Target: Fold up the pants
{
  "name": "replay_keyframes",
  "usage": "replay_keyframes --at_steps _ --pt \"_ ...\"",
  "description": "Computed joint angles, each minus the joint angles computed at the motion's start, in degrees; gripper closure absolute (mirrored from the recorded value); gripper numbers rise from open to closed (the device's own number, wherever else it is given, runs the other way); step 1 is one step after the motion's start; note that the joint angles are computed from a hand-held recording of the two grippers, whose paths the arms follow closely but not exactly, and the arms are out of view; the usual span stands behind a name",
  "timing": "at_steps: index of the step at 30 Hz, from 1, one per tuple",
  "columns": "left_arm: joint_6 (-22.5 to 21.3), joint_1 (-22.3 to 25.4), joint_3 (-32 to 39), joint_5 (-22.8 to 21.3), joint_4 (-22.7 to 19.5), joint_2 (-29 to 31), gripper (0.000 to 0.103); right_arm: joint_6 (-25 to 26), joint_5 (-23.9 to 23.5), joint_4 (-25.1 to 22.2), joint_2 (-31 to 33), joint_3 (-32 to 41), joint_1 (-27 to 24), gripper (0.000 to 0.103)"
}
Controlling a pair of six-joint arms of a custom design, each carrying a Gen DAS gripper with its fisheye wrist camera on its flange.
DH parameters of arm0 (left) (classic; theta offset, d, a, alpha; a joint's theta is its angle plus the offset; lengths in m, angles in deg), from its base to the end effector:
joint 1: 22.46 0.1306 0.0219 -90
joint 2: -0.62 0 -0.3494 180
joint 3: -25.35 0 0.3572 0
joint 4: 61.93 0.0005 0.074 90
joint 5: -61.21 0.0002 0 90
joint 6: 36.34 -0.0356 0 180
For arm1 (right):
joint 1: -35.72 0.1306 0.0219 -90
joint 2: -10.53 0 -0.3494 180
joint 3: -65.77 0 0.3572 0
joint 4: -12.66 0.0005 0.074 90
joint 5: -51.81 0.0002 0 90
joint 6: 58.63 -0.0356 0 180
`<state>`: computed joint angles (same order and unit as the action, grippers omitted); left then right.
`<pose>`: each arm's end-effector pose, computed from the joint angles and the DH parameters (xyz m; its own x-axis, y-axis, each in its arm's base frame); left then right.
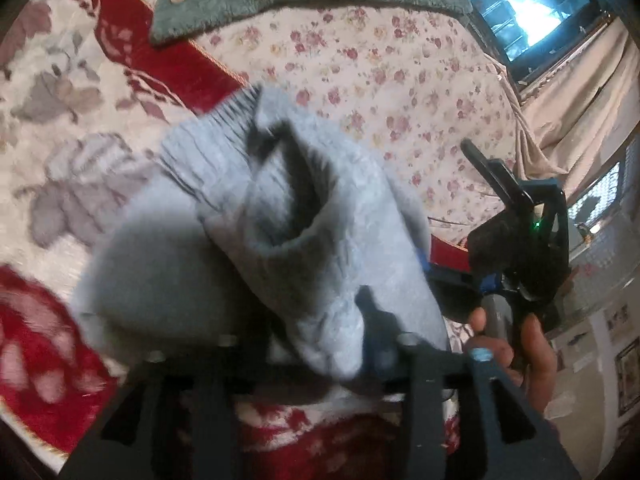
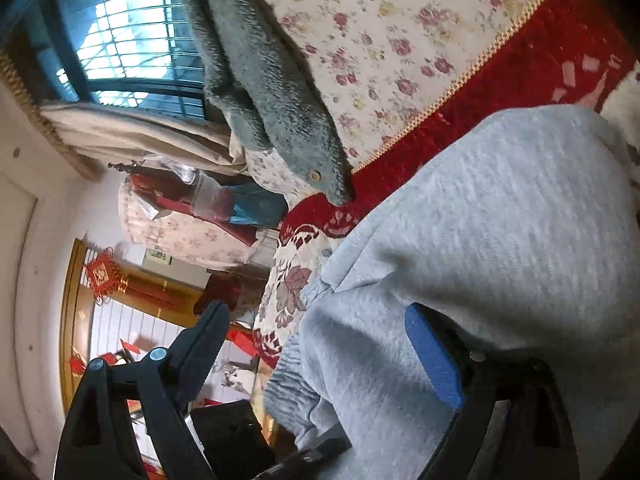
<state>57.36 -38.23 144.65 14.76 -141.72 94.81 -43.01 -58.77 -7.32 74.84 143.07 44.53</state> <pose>0.4055 -0.1405 0.5491 -0.8210 0.1833 -0.5407 0.5284 0.6023 -0.5983 0.3193 0.0616 0.5125 -0.5025 0.8345 -0.2261 -0.0156 0.2527 0.9674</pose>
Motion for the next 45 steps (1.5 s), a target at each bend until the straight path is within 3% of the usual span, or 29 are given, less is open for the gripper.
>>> replay_keyframes --at_steps 1,3,4,7,11,13,15,17,20,22,23,26,29,32,35,36,38,41,45 --pt "0.09 0.42 0.32 -1.24 0.38 -0.54 0.043 -0.32 -0.78 0.41 -0.73 -0.13 -0.38 0.008" --pt "0.72 2.03 0.05 -4.46 3.13 -2.79 0.021 0.36 -0.72 1.83 -3.56 -1.27 -0.8 0.008" --pt "0.82 3.2 0.52 -5.22 4.23 -3.8 0.018 1.73 0.36 0.18 -4.5 -0.99 -0.57 0.008" --pt "-2.1 3.84 3.82 -6.18 5.57 -4.46 0.013 9.14 7.3 -11.32 -7.45 1.87 1.38 0.008" --pt "-9.29 -1.38 10.99 -12.55 3.2 -2.73 0.011 14.2 20.3 -25.26 -6.8 7.59 4.83 0.008" --pt "-10.66 -3.41 12.43 -13.62 1.9 -1.64 0.01 17.48 24.72 -34.62 -3.33 12.69 5.79 0.008" --pt "-12.3 -6.08 14.5 -16.07 -1.31 0.55 0.01 21.54 28.8 -41.27 0.23 17.02 7.07 0.008" --pt "-12.9 -8.19 13.07 -18.89 -1.42 1.04 0.01 24.87 34.69 -47.58 4.48 21.77 8.52 0.009" --pt "-14.02 -10.61 9.01 -25.65 2.91 0.31 0.01 28.5 35.34 -49.48 7.79 23.85 7.32 0.01" --pt "-14.23 -10.98 10.73 -29.23 -0.13 3.02 0.009 30.27 36.02 -52.68 10.6 25.59 6.46 0.01" --pt "-13.76 -10.26 11.68 -28.8 -2.11 4.72 0.007 31.63 35.76 -54.07 12.46 26.37 6.06 0.01" --pt "-13.12 -7.87 10.26 -25.28 -1.79 5.75 0.006 34.15 35.98 -54.03 14.28 25.56 5.73 0.008" --pt "-14.4 -7.56 9.68 -24.83 -1.42 4.93 0.006 34.41 32.73 -53.69 12.02 25.38 4.04 0.009" --pt "-15.09 -6.52 10.7 -22.73 -2.11 3.79 0.006 33.01 35.79 -54.56 8.87 24.75 6.73 0.009" --pt "-16.17 -6.54 10.62 -25.2 -0.46 2.58 0.006 31.26 37.55 -57.74 8.6 24.21 11.31 0.009" --pt "-16.89 -6.56 11.16 -25.31 -1.27 3.02 0.006 30.31 36.48 -57.41 8.58 22.86 11.67 0.01" --pt "-17.86 -6.66 12.49 -27.14 -3.39 4.43 0.006 26.56 33.44 -51.86 5.26 17.81 10.22 0.009" --pt "-17.75 -5.59 13.83 -26.88 -5.15 5.17 0.006 25.04 31.15 -50.34 3.07 17.56 9.3 0.009" --pt "-18.08 -4.9 13.93 -28.37 -2.8 4.21 0.006 25.32 34.69 -50.95 1.5 19.69 12.37 0.009"
